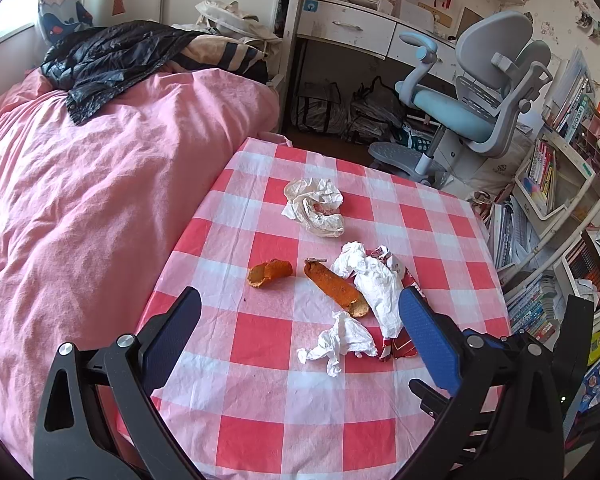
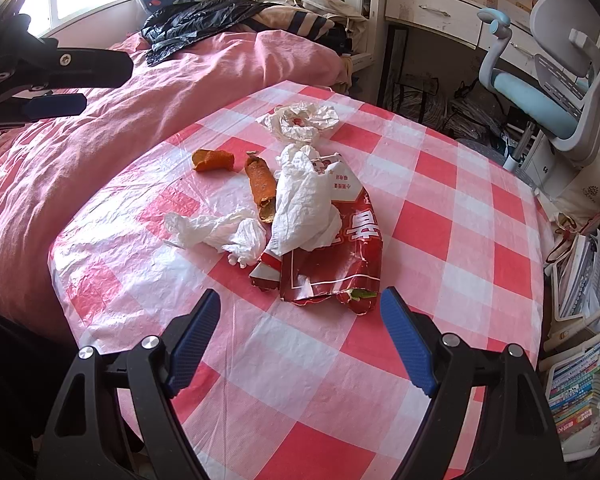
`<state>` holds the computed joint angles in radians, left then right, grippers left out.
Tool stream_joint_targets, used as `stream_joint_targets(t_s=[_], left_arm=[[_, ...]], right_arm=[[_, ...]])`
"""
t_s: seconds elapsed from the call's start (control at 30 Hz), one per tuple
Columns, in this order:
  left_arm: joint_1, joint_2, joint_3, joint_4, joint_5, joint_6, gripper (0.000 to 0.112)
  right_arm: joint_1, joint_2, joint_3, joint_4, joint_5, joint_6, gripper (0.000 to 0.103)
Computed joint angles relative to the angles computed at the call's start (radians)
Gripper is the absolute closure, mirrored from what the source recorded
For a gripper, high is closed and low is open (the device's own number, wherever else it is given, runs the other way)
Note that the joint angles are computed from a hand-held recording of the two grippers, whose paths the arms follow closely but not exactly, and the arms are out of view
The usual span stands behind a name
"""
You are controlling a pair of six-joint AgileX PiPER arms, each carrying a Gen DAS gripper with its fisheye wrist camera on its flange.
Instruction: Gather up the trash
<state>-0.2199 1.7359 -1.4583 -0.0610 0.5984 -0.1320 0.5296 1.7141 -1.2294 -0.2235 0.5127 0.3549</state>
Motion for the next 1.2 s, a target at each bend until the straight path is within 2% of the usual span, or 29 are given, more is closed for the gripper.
stream_joint_targets(t_s=[1.03, 1.2], left_arm=[[0.006, 0.006, -0.012, -0.009, 0.009, 0.009, 0.017], [0.037, -0.002, 0.004, -0.053, 0.003, 0.080, 0.017]], right_arm=[[0.002, 0.000, -0.001, -0.003, -0.002, 0.000, 0.024], [0.005, 0.007, -0.011, -0.016, -0.005, 0.019, 0.024]])
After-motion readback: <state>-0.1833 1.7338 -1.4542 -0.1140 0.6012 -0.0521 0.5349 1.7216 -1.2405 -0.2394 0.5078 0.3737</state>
